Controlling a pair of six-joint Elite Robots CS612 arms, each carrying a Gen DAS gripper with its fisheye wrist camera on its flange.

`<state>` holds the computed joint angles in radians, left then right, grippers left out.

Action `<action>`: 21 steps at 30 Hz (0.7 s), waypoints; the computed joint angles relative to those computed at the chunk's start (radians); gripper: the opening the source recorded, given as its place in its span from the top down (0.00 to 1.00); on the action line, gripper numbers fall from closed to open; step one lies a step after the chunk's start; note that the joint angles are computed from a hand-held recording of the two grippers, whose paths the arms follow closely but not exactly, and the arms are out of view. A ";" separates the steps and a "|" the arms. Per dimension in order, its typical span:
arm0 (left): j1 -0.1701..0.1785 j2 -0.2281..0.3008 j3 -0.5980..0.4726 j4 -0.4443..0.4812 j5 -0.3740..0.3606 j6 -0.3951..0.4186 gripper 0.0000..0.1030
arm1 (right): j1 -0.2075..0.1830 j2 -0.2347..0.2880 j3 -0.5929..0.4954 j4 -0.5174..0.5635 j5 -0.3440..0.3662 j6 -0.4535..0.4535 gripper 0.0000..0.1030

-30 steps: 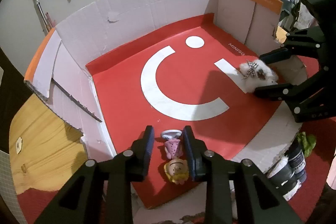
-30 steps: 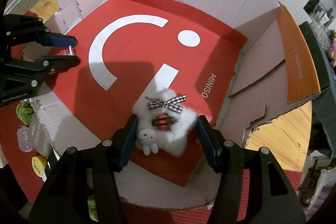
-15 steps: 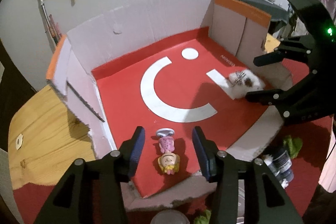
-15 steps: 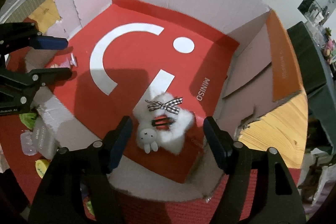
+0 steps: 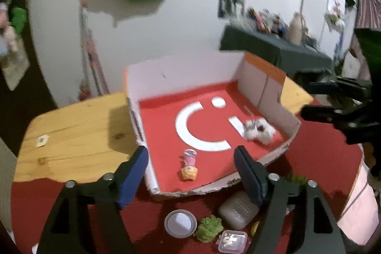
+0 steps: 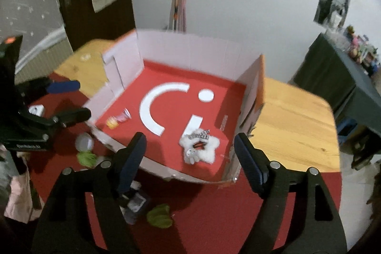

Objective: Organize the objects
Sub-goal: 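Lift both tools out of the box back toward the cloth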

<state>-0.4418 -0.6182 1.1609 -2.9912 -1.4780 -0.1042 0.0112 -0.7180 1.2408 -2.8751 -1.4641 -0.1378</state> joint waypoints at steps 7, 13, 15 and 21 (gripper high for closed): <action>-0.038 -0.047 0.152 -0.236 0.135 -0.058 0.11 | 0.007 -0.067 0.156 -0.216 -0.034 0.071 0.13; -0.055 -0.064 0.229 -0.314 0.169 -0.088 0.07 | 0.015 -0.052 0.231 -0.397 -0.079 0.147 0.06; -0.056 -0.068 0.248 -0.325 0.163 -0.114 0.07 | 0.013 -0.052 0.251 -0.419 -0.068 0.179 0.05; -0.063 -0.074 0.285 -0.342 0.173 -0.150 0.04 | 0.025 -0.025 0.269 -0.450 -0.126 0.205 0.05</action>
